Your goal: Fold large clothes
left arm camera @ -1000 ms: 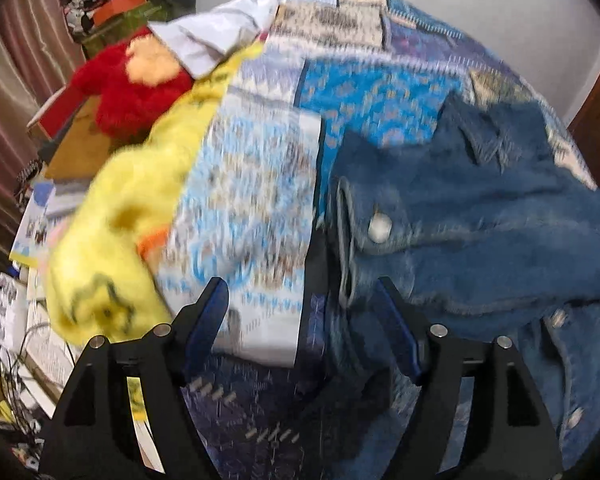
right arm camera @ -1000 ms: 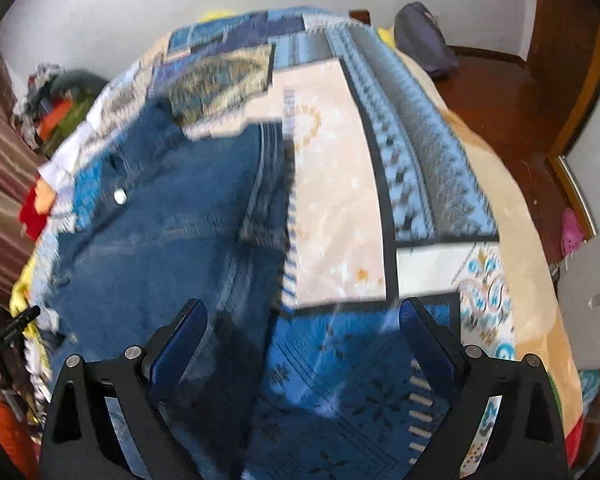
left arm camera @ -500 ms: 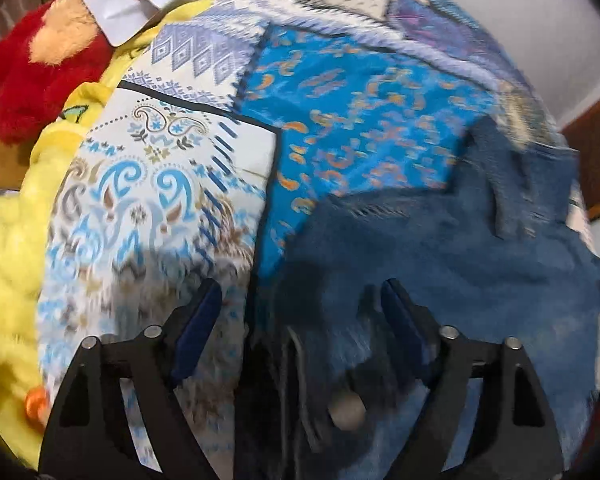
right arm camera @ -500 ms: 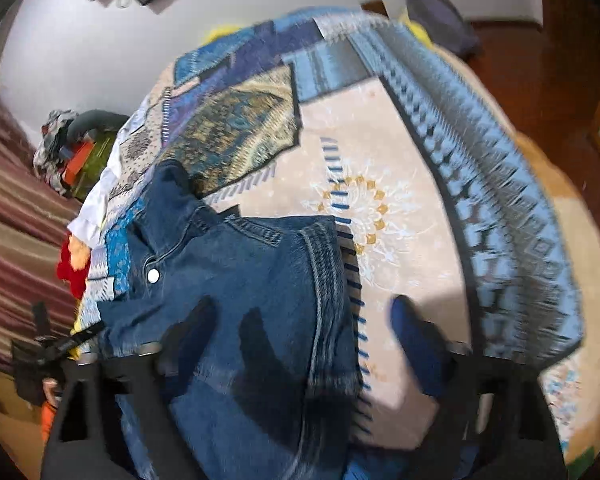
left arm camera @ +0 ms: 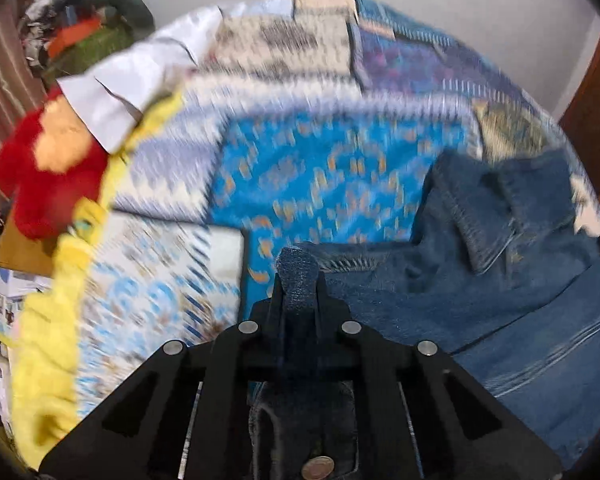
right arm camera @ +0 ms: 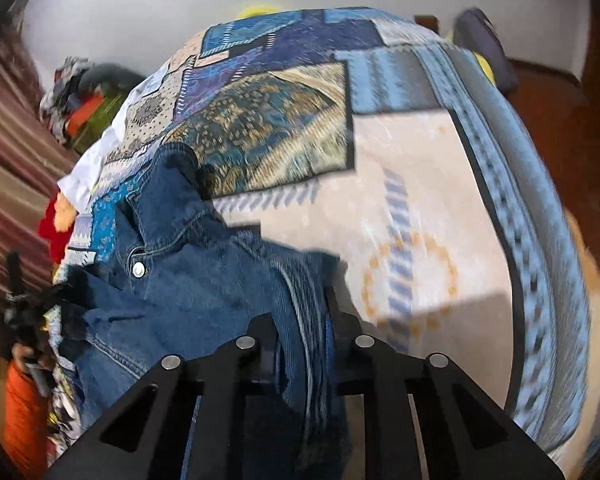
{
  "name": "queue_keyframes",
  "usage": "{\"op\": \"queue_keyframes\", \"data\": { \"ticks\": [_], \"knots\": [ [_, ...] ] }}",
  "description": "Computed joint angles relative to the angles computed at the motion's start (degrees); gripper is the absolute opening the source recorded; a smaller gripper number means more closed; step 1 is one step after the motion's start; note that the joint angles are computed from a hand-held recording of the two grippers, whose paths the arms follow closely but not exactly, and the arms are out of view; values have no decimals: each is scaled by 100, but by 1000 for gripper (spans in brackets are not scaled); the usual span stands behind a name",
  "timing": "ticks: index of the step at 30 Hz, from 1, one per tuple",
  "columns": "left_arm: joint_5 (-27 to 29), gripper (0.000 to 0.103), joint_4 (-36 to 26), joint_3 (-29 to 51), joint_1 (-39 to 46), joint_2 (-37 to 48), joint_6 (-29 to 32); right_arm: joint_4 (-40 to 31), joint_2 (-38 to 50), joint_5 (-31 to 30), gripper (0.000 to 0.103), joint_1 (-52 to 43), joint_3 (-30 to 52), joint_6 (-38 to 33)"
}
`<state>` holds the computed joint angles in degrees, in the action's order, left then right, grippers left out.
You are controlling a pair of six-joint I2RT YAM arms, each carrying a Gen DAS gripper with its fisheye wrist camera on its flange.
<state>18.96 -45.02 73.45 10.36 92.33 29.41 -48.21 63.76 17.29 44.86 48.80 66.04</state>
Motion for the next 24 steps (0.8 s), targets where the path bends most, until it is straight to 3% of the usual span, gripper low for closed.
{"op": "queue_keyframes", "data": {
  "ticks": [4,10,16,18,22,24],
  "knots": [
    [223,10,-176,658,212,159,-216,201,643,-2,12,-420,551,-737],
    [-516,10,-32,1473,115,1140,-523,698,1833,289,12,-778,1376,-1371],
    [-646,15,-8,1814,180,1907,-662,248,2911,835,14,-683,2054,-1505],
    [-842,26,126,1765,118,2042,-617,124,3047,1011,22,-624,2038,-1537],
    [-826,27,353,1564,120,2062,-565,21,2917,1436,58,-546,1772,-1456],
    [-818,29,391,1432,139,1936,-556,39,2748,1389,64,-570,1631,-1428]
  ]
}}
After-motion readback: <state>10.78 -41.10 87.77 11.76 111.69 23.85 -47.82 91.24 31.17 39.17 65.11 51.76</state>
